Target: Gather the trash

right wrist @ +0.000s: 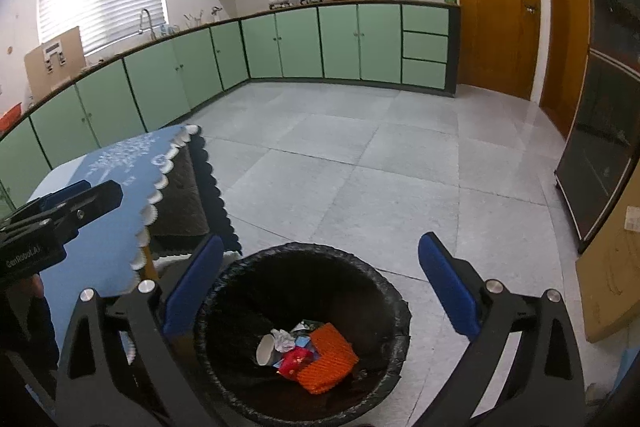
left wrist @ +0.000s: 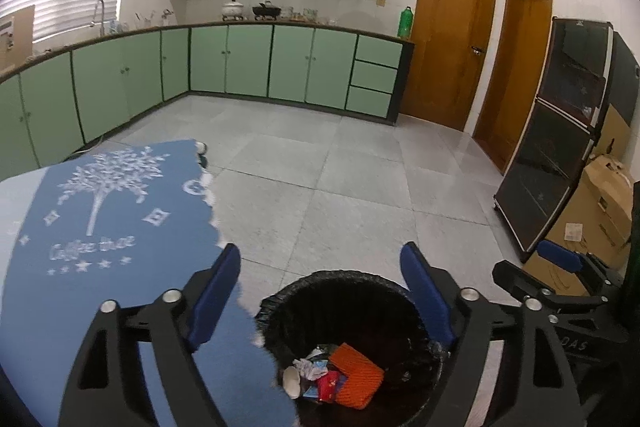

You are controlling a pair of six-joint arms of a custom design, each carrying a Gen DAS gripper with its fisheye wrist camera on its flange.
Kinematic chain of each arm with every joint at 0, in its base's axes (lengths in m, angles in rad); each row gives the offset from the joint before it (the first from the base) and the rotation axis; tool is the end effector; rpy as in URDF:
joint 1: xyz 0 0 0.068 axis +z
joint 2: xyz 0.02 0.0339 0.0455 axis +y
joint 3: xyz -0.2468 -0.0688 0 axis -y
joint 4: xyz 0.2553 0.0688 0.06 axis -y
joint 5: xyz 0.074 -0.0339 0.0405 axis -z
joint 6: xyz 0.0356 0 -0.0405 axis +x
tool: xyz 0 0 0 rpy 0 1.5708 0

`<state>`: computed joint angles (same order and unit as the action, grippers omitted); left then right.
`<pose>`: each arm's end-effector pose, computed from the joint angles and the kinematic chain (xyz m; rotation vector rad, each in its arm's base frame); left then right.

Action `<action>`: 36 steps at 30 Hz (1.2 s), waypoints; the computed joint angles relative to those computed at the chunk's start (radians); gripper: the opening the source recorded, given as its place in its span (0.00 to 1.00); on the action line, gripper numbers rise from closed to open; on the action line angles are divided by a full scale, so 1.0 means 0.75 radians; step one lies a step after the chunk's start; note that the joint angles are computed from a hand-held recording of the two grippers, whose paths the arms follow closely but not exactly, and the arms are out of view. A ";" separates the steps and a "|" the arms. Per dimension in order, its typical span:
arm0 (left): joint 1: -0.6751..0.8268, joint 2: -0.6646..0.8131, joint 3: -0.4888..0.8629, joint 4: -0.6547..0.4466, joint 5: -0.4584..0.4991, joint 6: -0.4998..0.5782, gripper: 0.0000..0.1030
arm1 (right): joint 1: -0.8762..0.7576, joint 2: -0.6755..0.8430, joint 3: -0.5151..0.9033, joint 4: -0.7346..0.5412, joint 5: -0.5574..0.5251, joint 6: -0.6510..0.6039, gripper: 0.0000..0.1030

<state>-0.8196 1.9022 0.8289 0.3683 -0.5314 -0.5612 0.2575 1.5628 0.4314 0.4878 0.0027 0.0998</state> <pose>0.2552 -0.2469 0.0833 0.0089 2.1692 -0.1819 0.2598 0.0683 0.0890 -0.1735 2.2145 0.1944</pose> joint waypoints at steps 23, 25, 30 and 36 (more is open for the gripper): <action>-0.389 -0.651 -0.253 -0.740 -0.402 -0.406 0.94 | 0.474 -1.098 -0.152 -0.888 0.292 0.231 0.95; -0.439 -0.670 -0.243 -0.812 -0.445 -0.457 0.94 | 0.527 -1.156 -0.146 -0.952 0.347 0.235 0.95; -0.548 -0.706 -0.197 -1.016 -0.534 -0.611 0.94 | 0.664 -1.252 -0.109 -1.093 0.480 0.257 0.95; -0.634 -0.763 -0.172 -1.181 -0.610 -0.758 0.94 | 0.765 -1.296 -0.089 -1.150 0.542 0.260 0.95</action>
